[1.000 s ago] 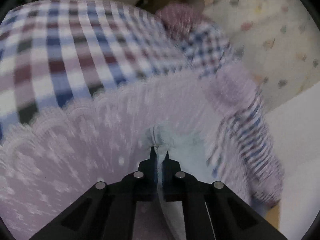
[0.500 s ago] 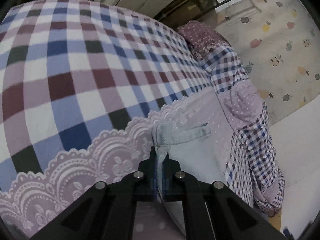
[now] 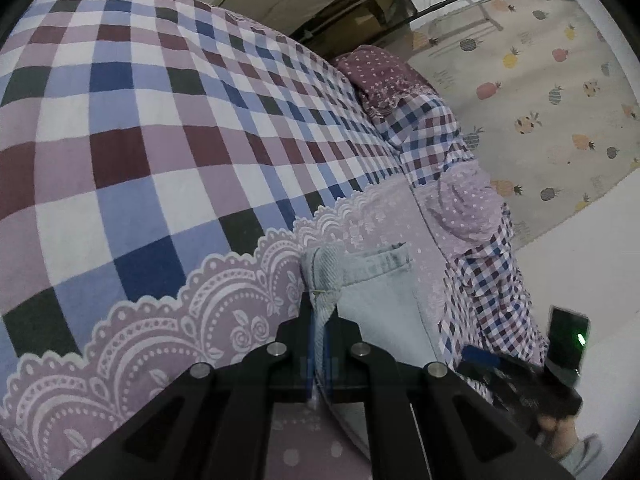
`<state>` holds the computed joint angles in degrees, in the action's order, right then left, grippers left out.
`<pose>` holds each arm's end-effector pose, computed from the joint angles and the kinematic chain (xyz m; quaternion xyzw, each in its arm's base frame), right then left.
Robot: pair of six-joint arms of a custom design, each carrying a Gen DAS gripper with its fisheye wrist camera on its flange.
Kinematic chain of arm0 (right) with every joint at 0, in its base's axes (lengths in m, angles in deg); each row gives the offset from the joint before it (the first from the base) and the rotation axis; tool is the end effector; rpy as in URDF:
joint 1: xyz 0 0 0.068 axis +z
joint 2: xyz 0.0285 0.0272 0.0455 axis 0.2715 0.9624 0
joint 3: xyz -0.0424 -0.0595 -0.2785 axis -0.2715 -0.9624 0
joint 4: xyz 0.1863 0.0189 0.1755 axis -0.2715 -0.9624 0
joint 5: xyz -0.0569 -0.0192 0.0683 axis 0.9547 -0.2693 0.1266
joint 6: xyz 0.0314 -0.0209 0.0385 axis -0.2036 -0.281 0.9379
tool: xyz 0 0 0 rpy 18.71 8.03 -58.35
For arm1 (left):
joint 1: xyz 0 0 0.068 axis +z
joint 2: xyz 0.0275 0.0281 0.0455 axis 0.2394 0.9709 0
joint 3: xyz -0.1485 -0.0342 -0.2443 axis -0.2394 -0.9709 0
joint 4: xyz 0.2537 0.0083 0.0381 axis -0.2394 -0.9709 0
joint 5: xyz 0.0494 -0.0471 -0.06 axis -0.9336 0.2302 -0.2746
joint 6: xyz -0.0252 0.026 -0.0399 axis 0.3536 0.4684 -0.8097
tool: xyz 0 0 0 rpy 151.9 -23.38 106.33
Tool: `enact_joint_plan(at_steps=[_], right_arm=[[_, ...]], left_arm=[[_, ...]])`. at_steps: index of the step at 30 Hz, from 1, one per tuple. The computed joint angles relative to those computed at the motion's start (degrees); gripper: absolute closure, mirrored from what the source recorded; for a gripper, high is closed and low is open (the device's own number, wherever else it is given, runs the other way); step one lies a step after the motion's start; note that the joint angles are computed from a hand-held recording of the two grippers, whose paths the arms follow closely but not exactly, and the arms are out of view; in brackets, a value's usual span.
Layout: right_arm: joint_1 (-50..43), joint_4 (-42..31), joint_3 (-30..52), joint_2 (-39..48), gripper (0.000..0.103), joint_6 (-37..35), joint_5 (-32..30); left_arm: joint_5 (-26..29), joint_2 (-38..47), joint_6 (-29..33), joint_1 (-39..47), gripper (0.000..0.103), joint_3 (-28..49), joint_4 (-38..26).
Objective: Fold clothes
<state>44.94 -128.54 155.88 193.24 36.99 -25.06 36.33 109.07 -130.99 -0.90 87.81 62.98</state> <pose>0.3410 0.1947 0.3109 -0.3234 0.9265 0.0848 0.1726 0.1614 -0.0448 0.2102 -0.3264 0.8126 -0.3167 0.3644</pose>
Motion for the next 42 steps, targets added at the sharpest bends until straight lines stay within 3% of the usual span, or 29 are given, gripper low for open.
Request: enact_joint_plan(at_steps=[7,10,12,13,14,20,23,25,26,32,35,36,38,41,42], right_arm=[[0.5,5.7,5.5,9.9,0.038,2.1,-3.2],[1.9,6.2,7.2,12.9,0.038,0.4,-1.4],[3.3,8.6,5.5,12.1,0.052,-1.0,1.8],[4.0,9.9,4.7,11.8,0.082,-1.7,3.4],[5.0,11.3,3.7,11.2,0.096,-2.7,6.0],[8.7,14.0,6.0,11.6,0.098,-7.3,17.5],[10.4,15.9,11.0,12.6,0.099,-7.3,21.5],[12.8,16.2,16.5,15.1,0.102,-8.3,25.9],[14.0,15.9,19.8,17.0,0.102,-8.7,28.0],[18.2,6.8,38.9,33.3,0.1,-6.5,32.6],[18.5,11.0,30.5,30.9,0.095,-6.2,33.4],[18.4,12.5,28.6,29.8,0.091,-5.8,34.2],[18.1,15.3,25.1,27.2,0.06,-4.8,35.2],[16.9,18.5,19.8,19.8,0.041,-3.4,33.1],[16.5,18.9,18.1,16.8,0.041,-2.9,32.1]], left_arm=[[-3.9,-1.2,1.0,-2.8,0.101,-2.4,3.4],[-4.6,-1.7,1.3,-3.2,0.101,-3.0,4.3],[-4.8,-1.9,1.4,-3.4,0.101,-3.0,4.5],[-4.7,-1.8,1.3,-3.3,0.101,-3.0,4.5],[-4.4,-1.6,1.3,-3.1,0.101,-2.9,4.6],[-0.7,0.9,2.4,-0.1,0.101,-0.6,5.3],[-6.0,-0.6,3.5,-2.2,0.101,2.1,2.7],[-12.2,-2.5,4.3,-4.4,0.101,4.0,-0.2],[-14.0,-2.8,4.5,-4.7,0.101,4.7,-1.2],[-2.9,1.3,3.3,5.6,0.101,3.1,-2.2],[-2.5,1.4,3.7,6.1,0.1,2.9,-2.1],[-2.0,1.5,3.7,6.4,0.1,2.8,-1.9],[-1.0,1.6,3.6,7.0,0.099,2.5,-1.3],[4.3,1.5,4.4,10.9,0.092,1.7,0.3],[5.9,1.0,4.5,11.6,0.081,1.5,0.2]])
